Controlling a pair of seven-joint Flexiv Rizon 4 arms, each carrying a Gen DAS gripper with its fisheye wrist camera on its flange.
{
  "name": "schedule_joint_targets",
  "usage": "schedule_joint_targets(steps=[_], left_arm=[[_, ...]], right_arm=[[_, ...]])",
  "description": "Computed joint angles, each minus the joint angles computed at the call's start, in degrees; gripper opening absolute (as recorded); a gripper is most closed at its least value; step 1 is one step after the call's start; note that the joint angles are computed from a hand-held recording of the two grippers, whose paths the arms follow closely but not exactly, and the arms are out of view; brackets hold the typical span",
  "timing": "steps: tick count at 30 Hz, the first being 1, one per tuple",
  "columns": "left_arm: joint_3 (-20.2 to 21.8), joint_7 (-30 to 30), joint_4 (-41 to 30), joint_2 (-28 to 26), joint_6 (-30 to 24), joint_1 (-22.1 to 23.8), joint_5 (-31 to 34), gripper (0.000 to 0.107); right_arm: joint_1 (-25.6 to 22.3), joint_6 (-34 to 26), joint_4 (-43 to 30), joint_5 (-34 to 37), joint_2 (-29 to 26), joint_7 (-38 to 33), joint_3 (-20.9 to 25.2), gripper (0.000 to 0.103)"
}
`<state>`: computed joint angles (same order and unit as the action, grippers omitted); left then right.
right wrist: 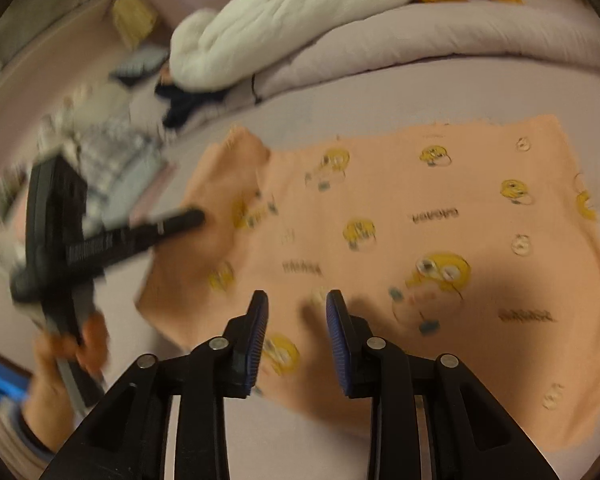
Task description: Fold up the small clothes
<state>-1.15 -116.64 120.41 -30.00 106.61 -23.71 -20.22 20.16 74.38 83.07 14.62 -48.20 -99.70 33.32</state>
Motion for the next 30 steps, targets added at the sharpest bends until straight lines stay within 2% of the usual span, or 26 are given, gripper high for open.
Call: schedule_joint_targets(steps=[3, 5, 7, 10, 15, 18, 20, 22, 24, 30], left_arm=[[-0.3, 0.9, -2.6, -1.3, -1.7, -0.4, 0.3, 0.017], [-3.4, 1.2, -4.1, -2.6, -2.2, 2.0, 1.7, 0.017], [-6.2, 1.6, -5.3, -3.7, -2.5, 4.0, 3.2, 0.009], [-6.8, 2.2, -7.1, -5.2, -4.7, 4.0, 3.9, 0.009], [-15.6, 1.6, -6.0, -7.1, -2.4, 11.6, 7.0, 0.009], [-18.8, 0.7, -5.2, -7.5, -0.7, 14.9, 9.4, 0.009], [-19.1, 0.4, -5.1, -7.3, -0.9, 15.4, 10.3, 0.009], [-20.0, 0.1, -4.6, -7.0, -0.7, 16.3, 11.4, 0.009], [-20.6, -0.6, -3.5, -6.3, -0.1, 17.2, 12.1, 0.010], [-22.5, -4.1, 0.2, -3.1, 3.7, 19.8, 15.1, 0.013]], right_arm=[[-3.6, -2.4, -6.2, 5.2, -4.7, 0.2, 5.9, 0.043], [-5.4, -5.7, -11.4, 9.5, -8.7, -0.2, 9.7, 0.048], [-6.1, -9.5, -15.5, 12.9, -11.7, 0.2, 11.7, 0.052], [-3.4, -13.2, -19.9, 14.6, -13.7, 3.7, 9.3, 0.052], [1.6, -16.0, -23.7, 15.1, -13.6, 5.7, 3.6, 0.052], [2.9, -18.2, -24.7, 15.8, -12.9, 4.3, 1.6, 0.052], [3.9, -20.7, -25.7, 15.8, -12.9, 3.5, -0.1, 0.052], [5.4, -21.2, -25.9, 15.4, -12.4, 3.4, -2.5, 0.041], [6.3, -21.3, -25.7, 14.9, -12.0, 3.2, -4.3, 0.017], [5.8, -16.9, -23.2, 16.7, -10.4, -0.4, -3.9, 0.013]])
